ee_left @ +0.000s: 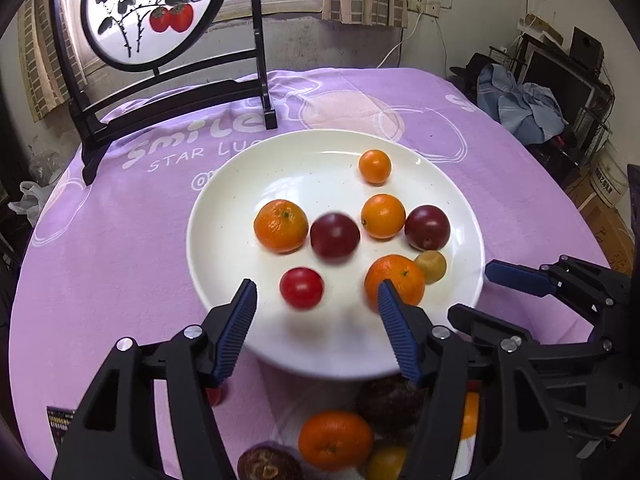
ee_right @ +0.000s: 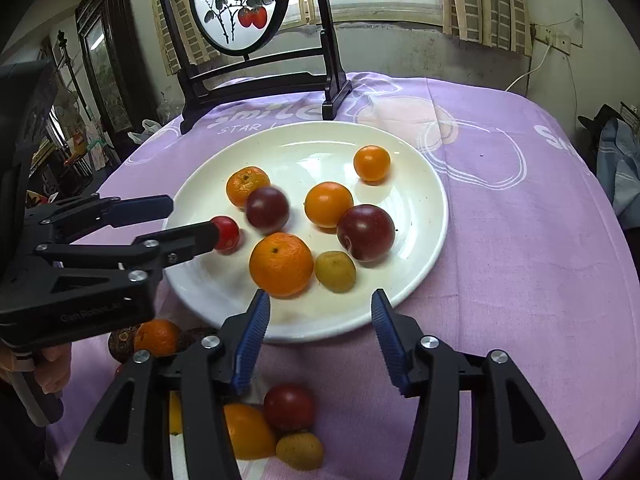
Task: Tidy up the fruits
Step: 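Place the plum on the plate with the left tool while the right tool releases the yellow fruit there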
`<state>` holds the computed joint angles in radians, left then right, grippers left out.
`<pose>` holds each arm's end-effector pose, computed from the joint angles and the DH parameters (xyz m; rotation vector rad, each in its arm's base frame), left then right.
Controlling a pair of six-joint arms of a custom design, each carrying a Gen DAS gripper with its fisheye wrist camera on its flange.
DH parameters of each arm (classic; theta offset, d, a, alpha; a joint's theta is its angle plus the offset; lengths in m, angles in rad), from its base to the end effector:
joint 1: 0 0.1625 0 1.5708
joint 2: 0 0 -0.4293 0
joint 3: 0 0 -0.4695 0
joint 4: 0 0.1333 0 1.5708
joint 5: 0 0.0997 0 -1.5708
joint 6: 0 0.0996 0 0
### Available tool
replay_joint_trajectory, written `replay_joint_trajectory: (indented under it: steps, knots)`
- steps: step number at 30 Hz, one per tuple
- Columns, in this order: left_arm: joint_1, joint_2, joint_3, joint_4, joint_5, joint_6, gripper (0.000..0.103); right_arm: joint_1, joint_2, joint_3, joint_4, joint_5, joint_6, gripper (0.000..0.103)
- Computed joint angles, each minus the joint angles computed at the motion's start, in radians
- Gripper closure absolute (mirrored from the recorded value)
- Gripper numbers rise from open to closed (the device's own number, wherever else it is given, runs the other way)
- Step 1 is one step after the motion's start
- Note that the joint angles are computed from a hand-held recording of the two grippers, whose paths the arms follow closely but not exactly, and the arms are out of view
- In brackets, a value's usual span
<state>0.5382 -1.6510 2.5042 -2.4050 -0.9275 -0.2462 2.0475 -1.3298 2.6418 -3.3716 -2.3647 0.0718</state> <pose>-0.2209 -0.3567 0.1551 0.9926 2.3716 -0.4916 0.2129 -0.2766 0.1107 0.2343 -2.3760 0.8396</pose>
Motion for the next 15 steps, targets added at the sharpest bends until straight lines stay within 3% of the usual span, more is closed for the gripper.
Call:
replay_joint_trajectory:
  steps: [15]
  knots:
    - [-0.084, -0.404, 0.140, 0.332, -0.011, -0.170, 0.032, 0.128, -0.040, 0.081, 0.072, -0.058, 0.148, 0.036]
